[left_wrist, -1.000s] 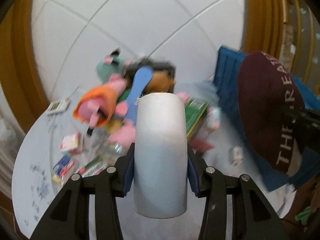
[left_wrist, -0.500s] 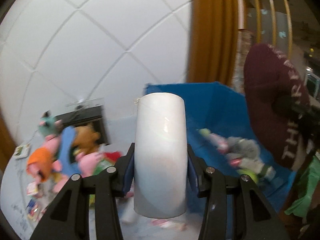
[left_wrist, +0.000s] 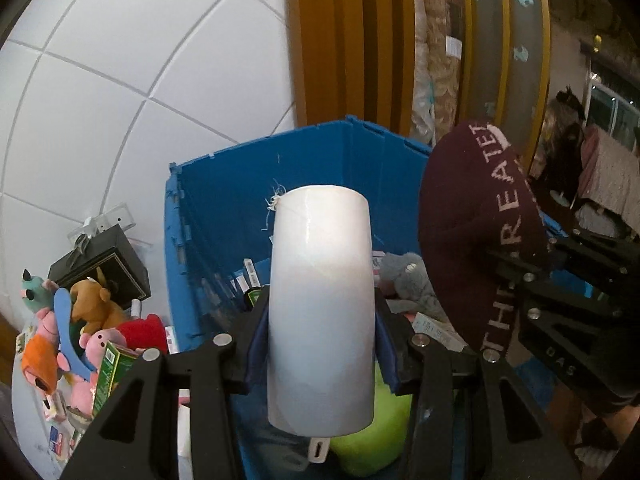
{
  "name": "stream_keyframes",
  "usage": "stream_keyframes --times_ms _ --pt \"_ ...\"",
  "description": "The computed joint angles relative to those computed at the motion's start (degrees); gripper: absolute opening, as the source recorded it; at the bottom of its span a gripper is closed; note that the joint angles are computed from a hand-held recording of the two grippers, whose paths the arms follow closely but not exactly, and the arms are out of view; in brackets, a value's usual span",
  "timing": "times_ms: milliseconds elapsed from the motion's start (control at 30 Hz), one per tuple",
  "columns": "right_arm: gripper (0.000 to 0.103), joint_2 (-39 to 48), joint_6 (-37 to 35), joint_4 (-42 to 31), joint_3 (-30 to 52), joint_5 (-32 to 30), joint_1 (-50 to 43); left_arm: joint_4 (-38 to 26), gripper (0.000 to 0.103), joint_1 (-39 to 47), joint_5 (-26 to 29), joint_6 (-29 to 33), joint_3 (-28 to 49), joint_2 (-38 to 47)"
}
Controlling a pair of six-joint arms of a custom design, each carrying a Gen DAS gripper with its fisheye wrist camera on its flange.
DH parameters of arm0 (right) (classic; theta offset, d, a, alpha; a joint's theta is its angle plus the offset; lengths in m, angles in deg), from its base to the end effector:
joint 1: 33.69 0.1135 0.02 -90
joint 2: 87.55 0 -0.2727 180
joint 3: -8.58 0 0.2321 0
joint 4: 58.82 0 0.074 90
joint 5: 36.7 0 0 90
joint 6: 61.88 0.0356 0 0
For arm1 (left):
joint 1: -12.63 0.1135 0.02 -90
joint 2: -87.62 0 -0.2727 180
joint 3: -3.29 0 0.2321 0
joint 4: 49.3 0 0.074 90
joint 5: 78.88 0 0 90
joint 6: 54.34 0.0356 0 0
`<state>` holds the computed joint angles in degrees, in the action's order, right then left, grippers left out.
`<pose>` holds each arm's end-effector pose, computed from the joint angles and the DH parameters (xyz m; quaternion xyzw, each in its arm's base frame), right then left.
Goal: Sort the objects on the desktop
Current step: 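Open both tools to drop the paper roll and beanie into the crate, then move both open tools back to the table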
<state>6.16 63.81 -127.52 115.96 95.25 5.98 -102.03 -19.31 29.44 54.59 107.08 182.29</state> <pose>0.2621 0.1864 0.3581 0.0766 0.8938 -0.0987 0.4307 0.2906 -0.1943 0.3477 0.4464 0.7926 -0.1894 0.3698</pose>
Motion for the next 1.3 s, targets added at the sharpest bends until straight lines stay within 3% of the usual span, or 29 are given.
stream_keyframes --times_ms 267,300,367,433,467,533,700,967,1300 --pt "0.023 -4.18 -3.31 3.35 -7.78 -6.70 -6.26 -2.00 0.045 -4.85 -5.73 -1.60 1.19 1.26" --pt "0.025 -4.41 -3.38 3.55 -8.18 -7.00 -6.68 -1.58 0.048 -5.38 -6.64 -1.63 0.80 1.12" --pt "0.030 -4.82 -3.36 3.36 -8.53 -6.97 -6.90 0.61 0.066 -6.32 -8.66 -2.18 -0.97 0.01" --pt "0.037 -5.51 -3.75 3.61 -9.37 -6.88 -7.15 1.78 0.075 -6.46 -8.98 -2.23 -1.98 -0.77" --pt "0.048 -6.01 -4.07 4.09 -10.13 -6.92 -7.50 1.88 0.075 -6.44 -8.87 -2.18 -2.15 -1.04" --pt "0.081 -6.67 -4.06 4.15 -10.74 -6.10 -7.16 2.21 0.075 -6.17 -8.66 -2.31 -2.84 -1.70" --pt "0.101 -7.76 -3.57 3.57 -10.95 -3.67 -5.43 4.08 0.076 -4.59 -7.34 -2.52 -5.39 -4.31" --pt "0.103 -6.88 -3.31 3.44 -7.30 -0.51 -0.67 6.67 0.080 2.17 -1.32 -2.03 -9.30 -10.22" --pt "0.103 2.70 -0.80 2.37 5.75 5.46 10.22 4.90 0.080 22.72 14.80 3.30 -9.75 -10.56"
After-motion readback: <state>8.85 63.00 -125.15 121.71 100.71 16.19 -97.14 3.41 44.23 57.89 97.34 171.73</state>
